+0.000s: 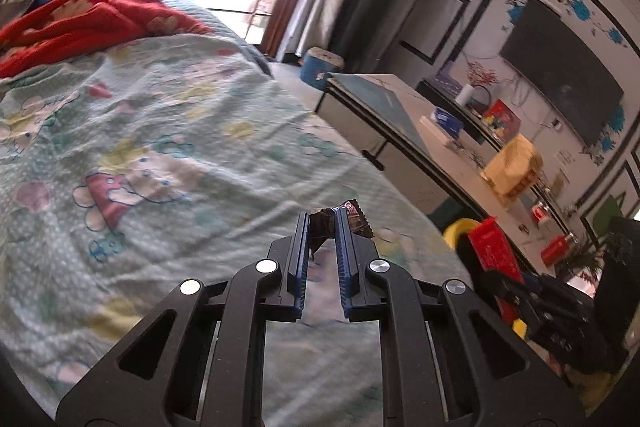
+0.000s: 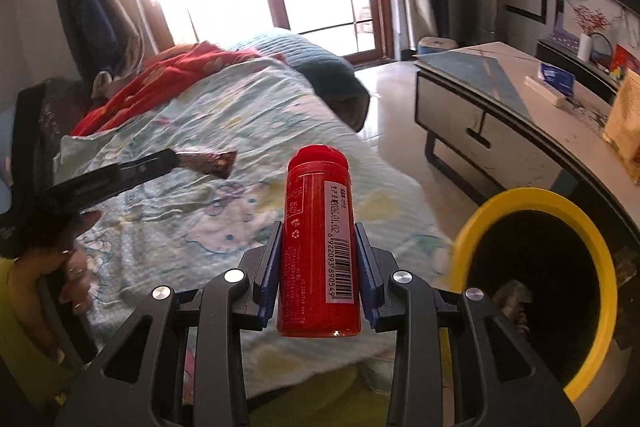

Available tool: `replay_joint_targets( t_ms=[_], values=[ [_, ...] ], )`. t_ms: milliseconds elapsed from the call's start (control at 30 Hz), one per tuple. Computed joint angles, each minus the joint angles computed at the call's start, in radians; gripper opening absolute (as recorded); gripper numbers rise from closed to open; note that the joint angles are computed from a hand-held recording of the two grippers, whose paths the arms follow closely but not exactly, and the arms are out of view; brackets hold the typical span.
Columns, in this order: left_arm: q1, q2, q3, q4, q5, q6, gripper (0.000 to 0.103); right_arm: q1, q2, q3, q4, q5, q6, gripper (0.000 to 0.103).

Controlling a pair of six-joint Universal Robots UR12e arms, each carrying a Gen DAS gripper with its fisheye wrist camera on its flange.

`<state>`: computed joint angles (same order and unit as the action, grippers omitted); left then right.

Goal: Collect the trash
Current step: 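Carry the chocolate bar and red tube in both grippers over the yellow bin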

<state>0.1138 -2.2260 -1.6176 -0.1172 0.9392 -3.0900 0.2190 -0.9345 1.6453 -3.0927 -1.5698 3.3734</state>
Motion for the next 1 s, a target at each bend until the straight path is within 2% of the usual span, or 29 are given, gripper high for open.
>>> replay_joint_targets(
  t_ms=[267, 467, 700, 1000],
  values=[
    [-0.034, 0.032, -0.028, 0.000, -0.063, 0.081, 0.008, -0.031, -0.054, 0.083, -0.049, -0.044, 0.054, 0.032],
    [-0.072, 0.053, -0.047, -0.022, -0.096, 0.176, 0.008, -0.052, -0.084, 0.132, -0.087, -0.080, 0.081, 0.032],
    [-0.120, 0.062, -0.049, -0.074, -0.099, 0.279, 0.008, -0.090, -0.120, 0.200, -0.140, -0.123, 0.142, 0.032],
    [-0.171, 0.054, -0.036, -0.137, -0.077, 0.373, 0.008, -0.147, -0.147, 0.274, -0.171, -0.142, 0.225, 0.032]
  ],
)
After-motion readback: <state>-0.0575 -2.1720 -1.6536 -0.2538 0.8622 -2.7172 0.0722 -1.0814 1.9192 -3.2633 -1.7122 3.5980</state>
